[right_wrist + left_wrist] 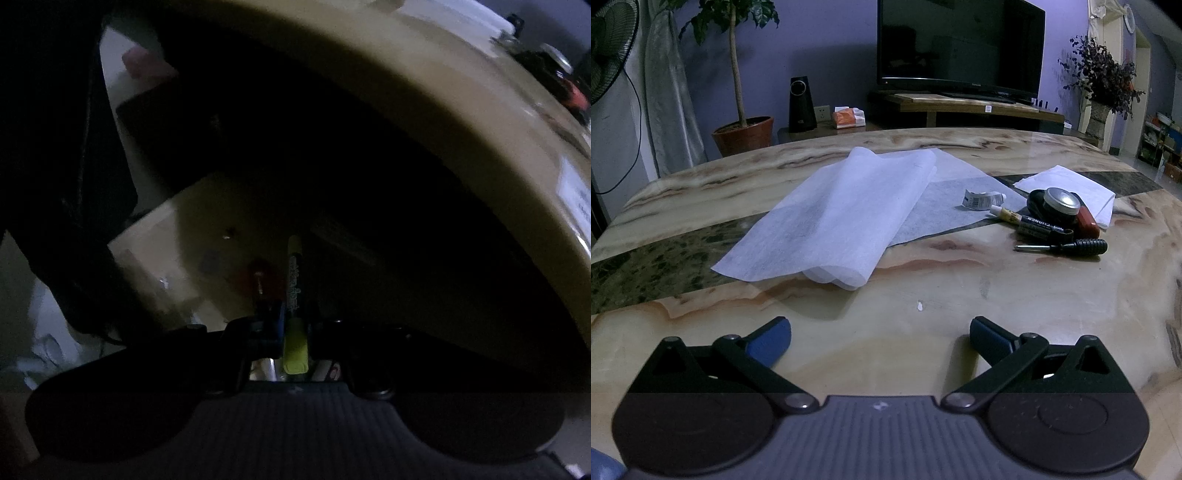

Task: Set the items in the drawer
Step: 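Carry the yellow marker with the right gripper down into the drawer, then open the right gripper to release the yellow marker in the drawer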

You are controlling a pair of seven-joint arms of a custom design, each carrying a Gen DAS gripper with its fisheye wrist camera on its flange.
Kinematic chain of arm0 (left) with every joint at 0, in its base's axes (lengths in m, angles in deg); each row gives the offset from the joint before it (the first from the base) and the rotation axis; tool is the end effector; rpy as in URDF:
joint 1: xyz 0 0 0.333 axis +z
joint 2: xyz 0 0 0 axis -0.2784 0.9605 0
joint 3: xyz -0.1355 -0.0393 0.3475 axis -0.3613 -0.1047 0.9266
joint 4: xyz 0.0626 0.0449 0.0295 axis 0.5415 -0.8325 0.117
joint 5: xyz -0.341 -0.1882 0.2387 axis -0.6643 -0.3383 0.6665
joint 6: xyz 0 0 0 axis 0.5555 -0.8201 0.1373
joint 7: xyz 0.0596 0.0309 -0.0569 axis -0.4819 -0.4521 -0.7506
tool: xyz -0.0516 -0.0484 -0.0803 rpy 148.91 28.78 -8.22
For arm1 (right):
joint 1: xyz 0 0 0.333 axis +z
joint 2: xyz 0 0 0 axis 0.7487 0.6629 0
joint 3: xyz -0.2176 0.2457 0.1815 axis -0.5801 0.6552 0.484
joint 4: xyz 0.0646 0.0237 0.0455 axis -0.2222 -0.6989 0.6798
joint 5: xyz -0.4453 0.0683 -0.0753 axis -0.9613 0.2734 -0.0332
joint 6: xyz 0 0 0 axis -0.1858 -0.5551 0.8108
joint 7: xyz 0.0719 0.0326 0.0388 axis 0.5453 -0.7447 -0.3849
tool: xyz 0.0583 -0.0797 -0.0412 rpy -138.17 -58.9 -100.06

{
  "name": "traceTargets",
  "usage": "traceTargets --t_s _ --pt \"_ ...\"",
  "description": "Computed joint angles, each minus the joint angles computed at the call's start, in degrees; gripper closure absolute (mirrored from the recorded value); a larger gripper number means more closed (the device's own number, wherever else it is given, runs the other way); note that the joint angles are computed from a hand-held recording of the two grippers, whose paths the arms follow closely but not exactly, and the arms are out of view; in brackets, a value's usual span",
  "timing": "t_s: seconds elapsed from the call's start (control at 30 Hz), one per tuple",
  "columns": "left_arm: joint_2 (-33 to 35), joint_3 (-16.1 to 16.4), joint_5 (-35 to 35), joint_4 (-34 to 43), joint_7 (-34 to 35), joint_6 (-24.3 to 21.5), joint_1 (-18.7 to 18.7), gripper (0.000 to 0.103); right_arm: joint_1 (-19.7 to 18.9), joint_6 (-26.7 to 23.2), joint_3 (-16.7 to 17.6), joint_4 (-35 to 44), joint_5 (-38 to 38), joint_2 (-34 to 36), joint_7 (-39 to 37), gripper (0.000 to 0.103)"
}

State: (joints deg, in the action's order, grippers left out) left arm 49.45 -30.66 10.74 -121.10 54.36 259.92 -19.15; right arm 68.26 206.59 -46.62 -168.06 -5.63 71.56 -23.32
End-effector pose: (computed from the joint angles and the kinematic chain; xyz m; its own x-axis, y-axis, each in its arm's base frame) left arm 0.7827 -0.1991 0.4677 -0.3040 -0.9523 -0.0252 -0.5996 0.2118 -0.7717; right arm 0.5997 0.2614 0.3754 0.7188 -0.6777 0.1554 -0.5641 -0.6991 -0.4394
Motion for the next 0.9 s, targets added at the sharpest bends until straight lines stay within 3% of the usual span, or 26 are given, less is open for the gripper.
traceTargets --t_s 0.2,0.6,0.9 --pt "0.01 -0.03 0.05 0.01 -0.03 -0.01 0.03 0.0 0.74 -4.58 -0.37 4.29 -2.13 3.58 0.0 0.09" --pt "0.02 -0.04 0.07 0.02 -0.05 -0.01 0.03 0.0 2.19 -5.74 -2.73 5.02 -8.9 4.51 4.49 0.09" --pt "0.03 -0.04 0.07 0.03 -0.05 -0.01 0.04 0.0 0.96 -4.35 -1.43 3.68 -6.8 2.95 2.74 0.089"
